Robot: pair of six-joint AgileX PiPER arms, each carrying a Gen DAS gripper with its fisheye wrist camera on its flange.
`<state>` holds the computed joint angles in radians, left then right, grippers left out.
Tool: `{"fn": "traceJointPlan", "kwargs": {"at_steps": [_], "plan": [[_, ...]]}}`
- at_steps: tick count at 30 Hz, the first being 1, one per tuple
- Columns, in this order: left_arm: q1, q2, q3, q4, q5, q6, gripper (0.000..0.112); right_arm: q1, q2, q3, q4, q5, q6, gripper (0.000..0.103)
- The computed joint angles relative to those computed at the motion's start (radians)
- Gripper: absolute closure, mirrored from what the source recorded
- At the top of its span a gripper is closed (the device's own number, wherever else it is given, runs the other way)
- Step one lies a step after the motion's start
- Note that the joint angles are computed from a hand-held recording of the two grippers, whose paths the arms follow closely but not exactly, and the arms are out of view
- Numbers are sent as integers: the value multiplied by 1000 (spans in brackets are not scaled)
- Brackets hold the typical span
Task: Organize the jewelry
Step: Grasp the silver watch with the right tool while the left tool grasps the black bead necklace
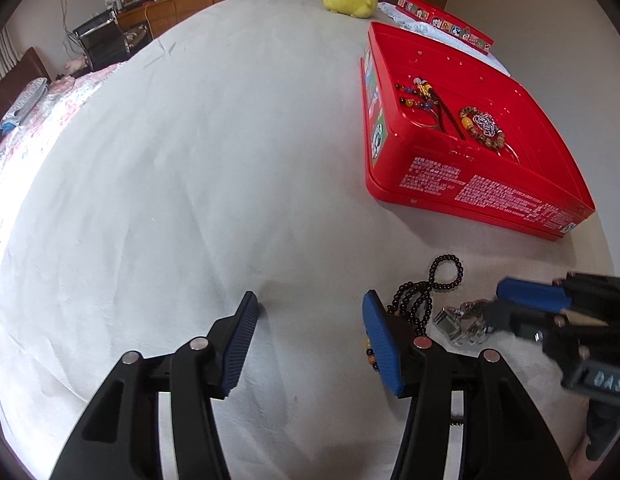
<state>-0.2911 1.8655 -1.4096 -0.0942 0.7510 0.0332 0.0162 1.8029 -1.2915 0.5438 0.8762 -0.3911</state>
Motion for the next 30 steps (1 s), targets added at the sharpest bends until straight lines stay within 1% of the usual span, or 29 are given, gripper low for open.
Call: {"fn": "traceJointPlan", "kwargs": {"at_steps": [3,6,8,12,14,16,17,19,21,23,25,26,28,29,30], "plan": [[8,-5,2,-20,6,18,57,1,-17,19,0,19,-3,64],[9,-5,0,-27,9,23,57,12,-34,43,-14,13,0,61],[11,-4,-1,-33,10,28,57,14,-41,61,-5,14,-10,61],[16,-8,3,-47,13,38,57,-1,-48,73,37,44,-50,61],[15,-11,4,-51,12,42,57,8,-67,78,-3,14,-13,61],[13,-15,8,-54,11,46,57,26,-81,75,-65,-23,23,54],[14,-15,9,-56,12,49,57,37,-81,67,-98,-42,42,48],[12,-15,8,-59,14,50,57,71,-78,59,-177,-84,83,47],[14,-14,8,-65,18,55,57,89,-56,42,-205,-88,85,45],[16,-16,8,-72,20,60,57,91,-26,22,-171,-61,42,45],[16,-18,9,-68,16,59,56,105,3,-2,-185,-37,58,47],[15,-19,10,-67,15,58,56,112,5,-2,-205,-38,81,52],[15,-19,11,-68,16,60,56,119,-5,10,-240,-60,108,66],[13,-19,12,-66,15,59,56,110,-8,14,-235,-53,108,79],[12,-18,12,-63,15,58,56,95,-9,16,-206,-41,88,86]]}}
